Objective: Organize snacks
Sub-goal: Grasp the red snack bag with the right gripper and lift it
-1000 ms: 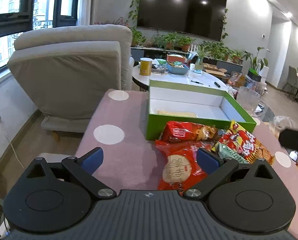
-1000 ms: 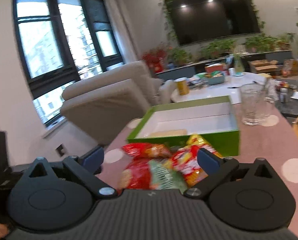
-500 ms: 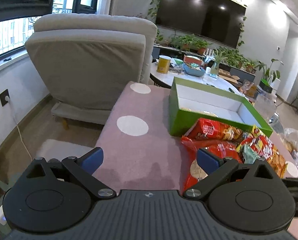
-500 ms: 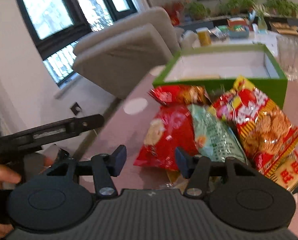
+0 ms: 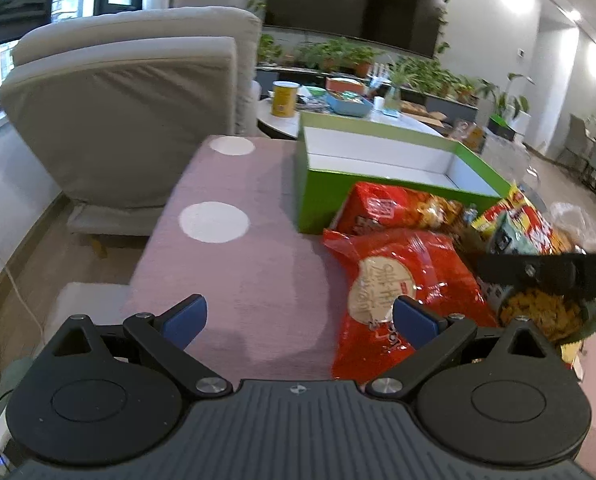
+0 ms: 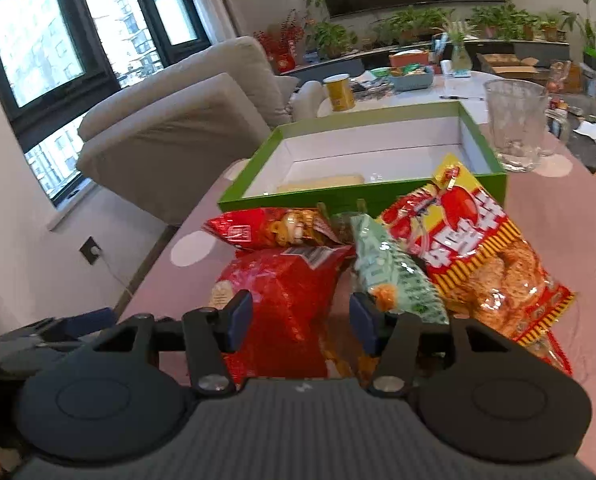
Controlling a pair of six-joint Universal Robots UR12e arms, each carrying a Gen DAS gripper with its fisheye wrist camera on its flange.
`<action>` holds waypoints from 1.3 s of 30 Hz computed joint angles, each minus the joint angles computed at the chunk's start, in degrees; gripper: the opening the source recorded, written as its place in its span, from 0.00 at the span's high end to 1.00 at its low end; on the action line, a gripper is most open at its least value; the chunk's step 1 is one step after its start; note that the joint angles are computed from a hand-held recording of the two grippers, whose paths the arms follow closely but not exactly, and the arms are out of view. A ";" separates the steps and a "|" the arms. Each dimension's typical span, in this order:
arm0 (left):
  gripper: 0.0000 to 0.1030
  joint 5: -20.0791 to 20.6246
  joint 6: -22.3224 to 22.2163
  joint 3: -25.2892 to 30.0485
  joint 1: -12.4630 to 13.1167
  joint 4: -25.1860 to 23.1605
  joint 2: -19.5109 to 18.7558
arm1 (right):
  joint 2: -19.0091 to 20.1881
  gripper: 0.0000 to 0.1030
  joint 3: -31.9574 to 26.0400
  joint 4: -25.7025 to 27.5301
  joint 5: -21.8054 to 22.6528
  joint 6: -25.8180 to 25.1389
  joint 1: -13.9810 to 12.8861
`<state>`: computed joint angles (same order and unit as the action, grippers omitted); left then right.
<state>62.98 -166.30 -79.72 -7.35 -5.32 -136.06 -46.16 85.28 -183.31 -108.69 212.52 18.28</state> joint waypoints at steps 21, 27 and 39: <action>0.03 -9.42 9.06 5.15 -0.31 -8.15 -3.17 | 1.76 0.23 -4.58 9.10 5.36 3.35 -2.01; 0.03 -12.15 11.42 7.00 -0.45 -11.93 -4.02 | 1.90 0.23 -5.29 10.24 6.63 2.52 -2.45; 0.08 -16.99 13.80 11.22 -1.17 -19.62 -6.28 | 2.53 0.24 -5.39 8.40 11.90 -0.18 -3.23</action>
